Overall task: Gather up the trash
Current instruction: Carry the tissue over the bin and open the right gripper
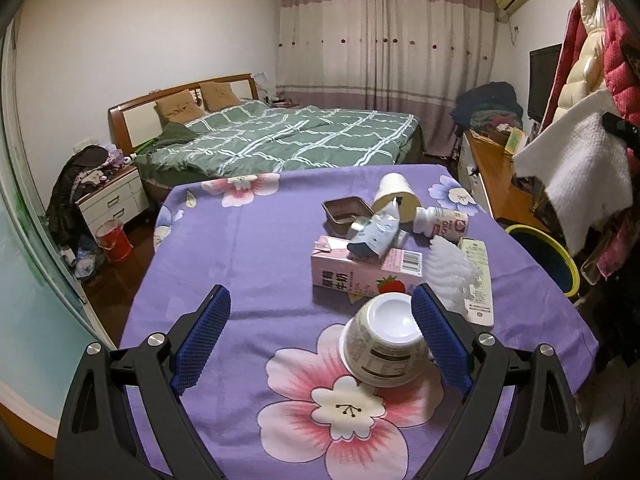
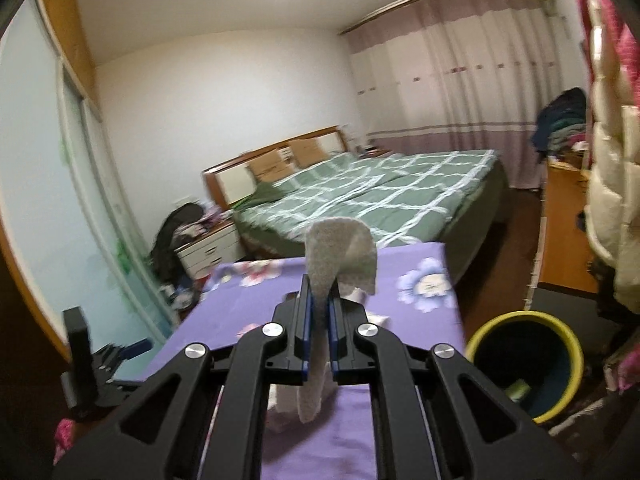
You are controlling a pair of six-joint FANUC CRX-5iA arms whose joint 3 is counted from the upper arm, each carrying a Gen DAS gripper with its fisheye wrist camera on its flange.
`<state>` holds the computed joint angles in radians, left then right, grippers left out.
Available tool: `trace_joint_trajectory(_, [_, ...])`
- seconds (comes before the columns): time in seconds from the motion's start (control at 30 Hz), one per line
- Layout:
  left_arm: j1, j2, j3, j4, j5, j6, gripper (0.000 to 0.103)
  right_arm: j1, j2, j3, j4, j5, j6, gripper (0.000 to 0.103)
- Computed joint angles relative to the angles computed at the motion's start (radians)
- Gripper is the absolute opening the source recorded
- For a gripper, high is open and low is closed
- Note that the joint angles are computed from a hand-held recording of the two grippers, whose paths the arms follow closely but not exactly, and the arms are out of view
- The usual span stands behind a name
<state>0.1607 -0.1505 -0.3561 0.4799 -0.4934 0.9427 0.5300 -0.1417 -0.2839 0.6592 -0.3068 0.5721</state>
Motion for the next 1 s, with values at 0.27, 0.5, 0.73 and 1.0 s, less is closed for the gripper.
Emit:
trace_joint_trajectory(0.27, [-0.039, 0.028, 0.008, 0.036, -0.005, -0.051, 0.091, -0.126, 0.055, -0.034, 0.203, -0.085, -0.245, 0.008])
trace_joint_trajectory(0.5, [-0.071, 0.031, -0.008, 0.165, 0.001, -0.164, 0.091, -0.204, 0.176, 0.033, 0.097, -0.19, -0.187, 0.009])
trace_joint_trajectory(0.73, [-0.116, 0.022, -0.018, 0.254, -0.019, -0.279, 0.09, -0.244, 0.296, 0.095, 0.031, -0.278, -0.15, 0.009])
trace_joint_trajectory(1.0, [-0.158, 0.043, -0.001, 0.275, -0.083, -0.331, 0.086, -0.253, 0.323, 0.056, 0.132, -0.309, -0.254, 0.045])
